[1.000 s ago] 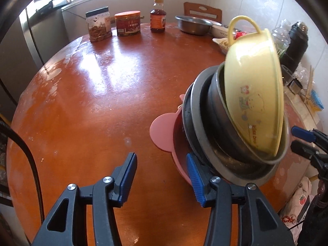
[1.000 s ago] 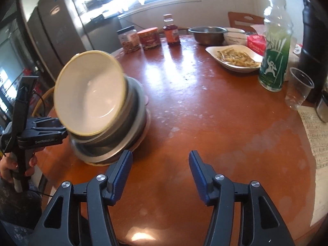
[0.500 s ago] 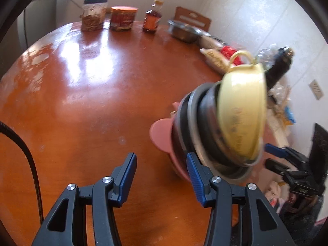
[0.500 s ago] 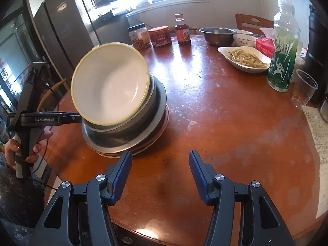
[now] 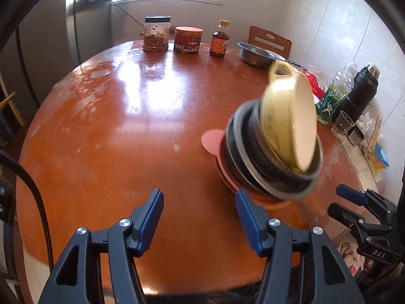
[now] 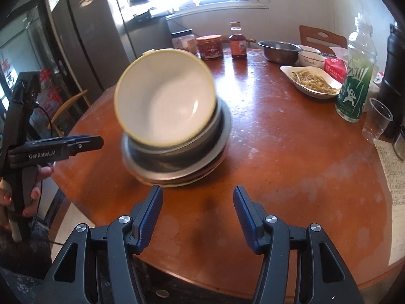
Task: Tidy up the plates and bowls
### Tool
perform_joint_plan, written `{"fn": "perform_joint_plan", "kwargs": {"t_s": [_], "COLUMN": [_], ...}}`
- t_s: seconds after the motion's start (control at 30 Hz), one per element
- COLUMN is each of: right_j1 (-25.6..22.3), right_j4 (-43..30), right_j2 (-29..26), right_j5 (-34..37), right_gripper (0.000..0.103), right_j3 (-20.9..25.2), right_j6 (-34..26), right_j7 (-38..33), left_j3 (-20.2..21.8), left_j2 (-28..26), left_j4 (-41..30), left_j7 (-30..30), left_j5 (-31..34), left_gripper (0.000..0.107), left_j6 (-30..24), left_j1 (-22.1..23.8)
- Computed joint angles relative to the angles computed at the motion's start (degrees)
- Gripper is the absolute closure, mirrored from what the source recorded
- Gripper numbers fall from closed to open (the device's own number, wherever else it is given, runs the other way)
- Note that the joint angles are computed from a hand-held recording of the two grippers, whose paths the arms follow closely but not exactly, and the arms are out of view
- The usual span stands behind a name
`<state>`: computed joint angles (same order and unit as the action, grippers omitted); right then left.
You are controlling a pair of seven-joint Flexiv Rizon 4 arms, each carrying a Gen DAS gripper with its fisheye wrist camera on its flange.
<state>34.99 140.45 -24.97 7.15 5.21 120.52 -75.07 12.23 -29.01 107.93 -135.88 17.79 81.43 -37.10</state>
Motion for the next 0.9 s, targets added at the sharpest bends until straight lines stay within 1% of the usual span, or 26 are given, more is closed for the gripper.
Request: {"fn": "perform_joint_plan", "kwargs": {"t_s": [0.07,0.1,0.13,0.17,0.27,0.4,0.47,0.5,0.63,0.77,0.9], "right_j1": [5.01,7.33,9.48,11.56,13.90,16.28,20.16,20.95,18.99,17.81,17.87], "right_j4": [0.54,0.71,0.84,1.04,1.35,1.60,1.25,1.18,1.20,1.17,1.07], "right_j2": [0.33,0.27,0.18,0.04,-0.14,-1.07,-1.78,-2.01,-2.62,-2.85,-3.17], "right_j5": [4.29,6.62,8.92,11.19,14.77,19.13,23.59,24.77,25.52,26.32,27.41], "right_gripper": [0.042,0.038,0.030,0.029,0.029,0.028,0.027,0.027,0.026,0.026,0.025], "right_j3": [-2.77,-4.01,-5.13,-6.08,-6.38,-6.27,-8.38,-8.52,-5.78,-4.53,-4.20], "right_j6": [0.65,1.38,2.11,3.02,4.04,5.73,6.74,7.38,9.90,10.07,10.40], "right_j7": [-1.74,-2.67,-3.62,-4.70,-6.52,-7.76,-9.54,-10.00,-9.87,-9.80,-9.79], "left_j3": [2.34,3.68,4.45,4.58,4.93,4.41,3.72,3.28,0.73,-0.92,-2.03], "left_j2": [0.39,0.38,0.31,0.28,-0.16,-0.36,-0.29,-0.28,-0.12,0.19,0.48], "left_j4": [0.32,-0.03,-0.50,-0.88,-2.19,-3.45,-3.93,-4.26,-4.66,-4.87,-5.01], "left_j7": [-3.07,-4.90,-6.27,-7.25,-11.25,-16.29,-18.46,-19.36,-21.57,-22.86,-24.15], "left_j5": [1.66,2.74,4.03,5.10,8.56,12.57,14.53,15.49,17.84,19.40,20.71], "left_gripper": [0.047,0.045,0.043,0.042,0.040,0.038,0.038,0.038,0.038,0.038,0.038], "left_j6": [-0.08,-0.93,-1.83,-2.45,-4.87,-7.56,-8.57,-9.23,-9.89,-11.13,-11.83], "left_j1": [-3.10,-4.97,-6.39,-7.01,-8.87,-9.79,-9.88,-9.84,-8.27,-7.16,-6.39]}}
